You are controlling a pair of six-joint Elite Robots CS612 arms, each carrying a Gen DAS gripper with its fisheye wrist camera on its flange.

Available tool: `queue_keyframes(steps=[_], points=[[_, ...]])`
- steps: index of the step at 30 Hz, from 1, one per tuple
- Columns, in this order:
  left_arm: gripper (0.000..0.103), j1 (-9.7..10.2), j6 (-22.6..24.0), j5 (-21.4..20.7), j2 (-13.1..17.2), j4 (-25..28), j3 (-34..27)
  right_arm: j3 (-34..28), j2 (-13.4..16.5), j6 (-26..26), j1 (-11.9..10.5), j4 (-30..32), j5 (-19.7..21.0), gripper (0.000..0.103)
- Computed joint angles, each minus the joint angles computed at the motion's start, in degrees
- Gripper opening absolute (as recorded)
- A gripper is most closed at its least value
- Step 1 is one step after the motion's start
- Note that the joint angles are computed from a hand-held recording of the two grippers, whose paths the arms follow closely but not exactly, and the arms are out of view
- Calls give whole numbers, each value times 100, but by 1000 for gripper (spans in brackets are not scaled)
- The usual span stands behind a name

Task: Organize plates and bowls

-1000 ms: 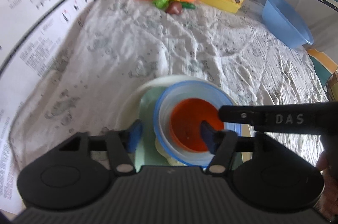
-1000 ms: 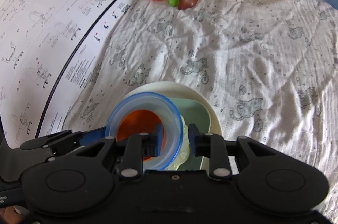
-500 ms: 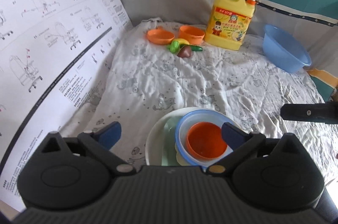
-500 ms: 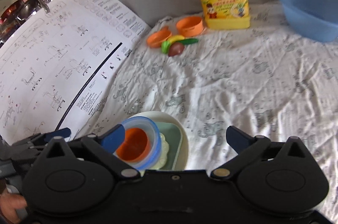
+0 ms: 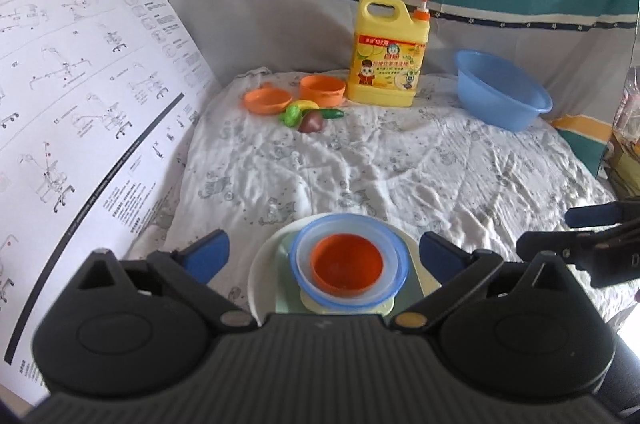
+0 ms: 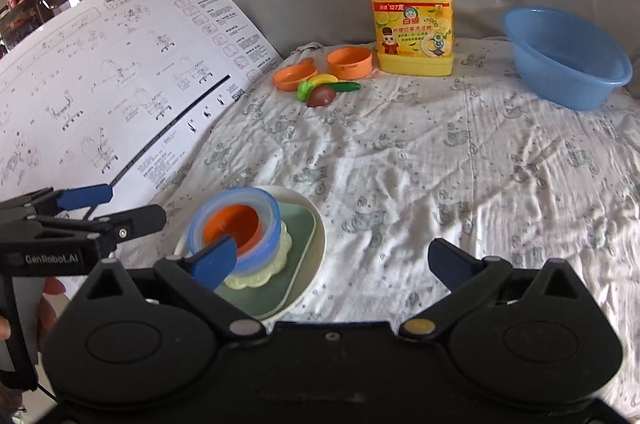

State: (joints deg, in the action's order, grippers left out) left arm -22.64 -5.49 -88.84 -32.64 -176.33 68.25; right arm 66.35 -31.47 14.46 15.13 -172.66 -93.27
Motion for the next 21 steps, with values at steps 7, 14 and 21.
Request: queue_keyframes(steps=[7,14,21], points=[[103,22,-62,-114,-29,118,114,153,-35,-185,79,-40,-368,103],[103,-12,49,148,-21,-28,277,289,-61,-173,91,77,-405,103],[103,-5,105,96,17,147,318,214,-17,-270,101,281,-347,103]])
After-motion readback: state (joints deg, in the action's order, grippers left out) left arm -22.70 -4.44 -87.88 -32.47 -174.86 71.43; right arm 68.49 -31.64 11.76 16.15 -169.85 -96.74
